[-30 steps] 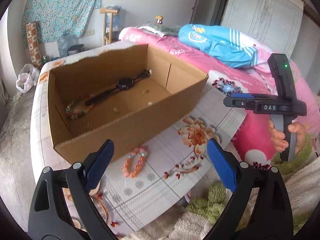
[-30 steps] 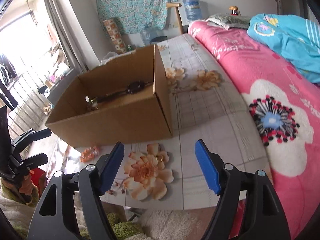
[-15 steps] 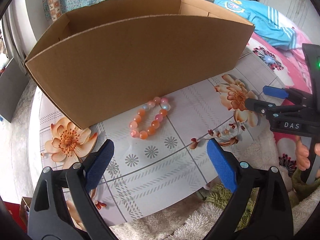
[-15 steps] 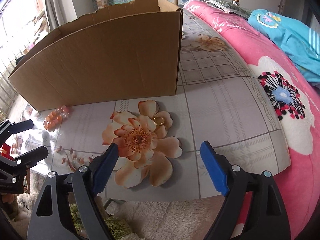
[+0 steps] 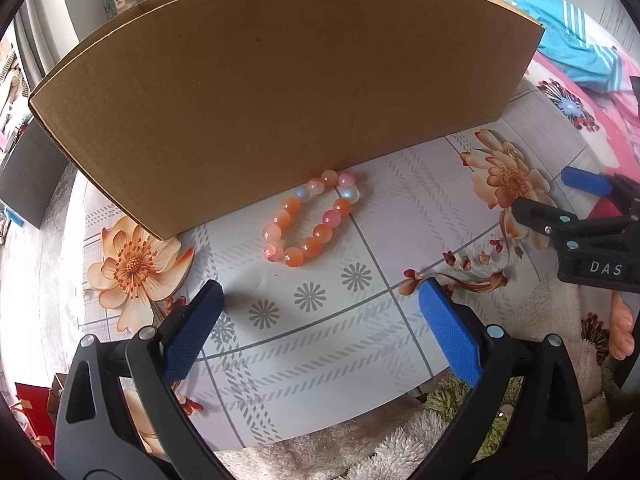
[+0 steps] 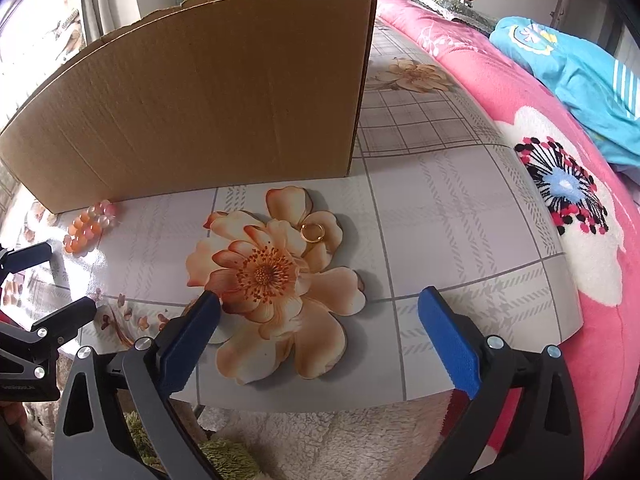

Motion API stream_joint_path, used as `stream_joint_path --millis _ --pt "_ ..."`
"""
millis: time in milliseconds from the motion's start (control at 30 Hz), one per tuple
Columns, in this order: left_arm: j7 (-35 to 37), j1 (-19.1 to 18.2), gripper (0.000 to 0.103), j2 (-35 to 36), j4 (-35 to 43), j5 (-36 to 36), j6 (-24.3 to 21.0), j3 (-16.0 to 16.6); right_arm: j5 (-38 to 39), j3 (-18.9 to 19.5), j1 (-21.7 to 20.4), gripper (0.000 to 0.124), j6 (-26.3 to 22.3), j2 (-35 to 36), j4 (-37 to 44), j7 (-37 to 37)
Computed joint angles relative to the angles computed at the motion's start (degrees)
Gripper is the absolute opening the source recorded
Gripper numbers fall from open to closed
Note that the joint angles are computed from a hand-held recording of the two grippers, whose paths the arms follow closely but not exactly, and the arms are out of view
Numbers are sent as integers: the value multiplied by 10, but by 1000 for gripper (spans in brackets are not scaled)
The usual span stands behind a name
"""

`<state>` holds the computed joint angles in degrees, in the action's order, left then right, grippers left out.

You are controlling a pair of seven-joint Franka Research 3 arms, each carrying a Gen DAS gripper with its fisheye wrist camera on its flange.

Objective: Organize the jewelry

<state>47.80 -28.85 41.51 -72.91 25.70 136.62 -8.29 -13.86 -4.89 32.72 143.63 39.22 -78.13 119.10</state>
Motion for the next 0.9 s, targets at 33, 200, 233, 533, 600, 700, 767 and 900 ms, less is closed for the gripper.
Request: stream_joint_path --millis 33,200,233,533,600,700,767,900 --pt "-2 -1 95 1 3 -1 -3 0 2 1 -1 96 0 0 0 -1" --pt "1 -8 95 28 50 -6 -28 2 11 5 -7 97 -4 4 6 -9" --pt "1 -7 95 26 46 -7 -27 2 12 5 -7 97 -4 4 7 -9" --pt "4 -16 95 63 112 -17 -60 8 19 6 -9 97 -14 10 17 -15" --pt "5 -17 95 68 121 -19 -65 9 19 5 -7 97 -14 10 17 -13" --pt "6 -16 95 68 121 -21 -65 10 21 6 -9 97 -17 11 20 -15" --pt "6 -17 95 68 121 -21 -65 10 21 6 -8 97 -20 12 22 -15" --pt "10 -17 95 80 140 -25 -72 11 21 6 -8 97 -21 13 23 -14"
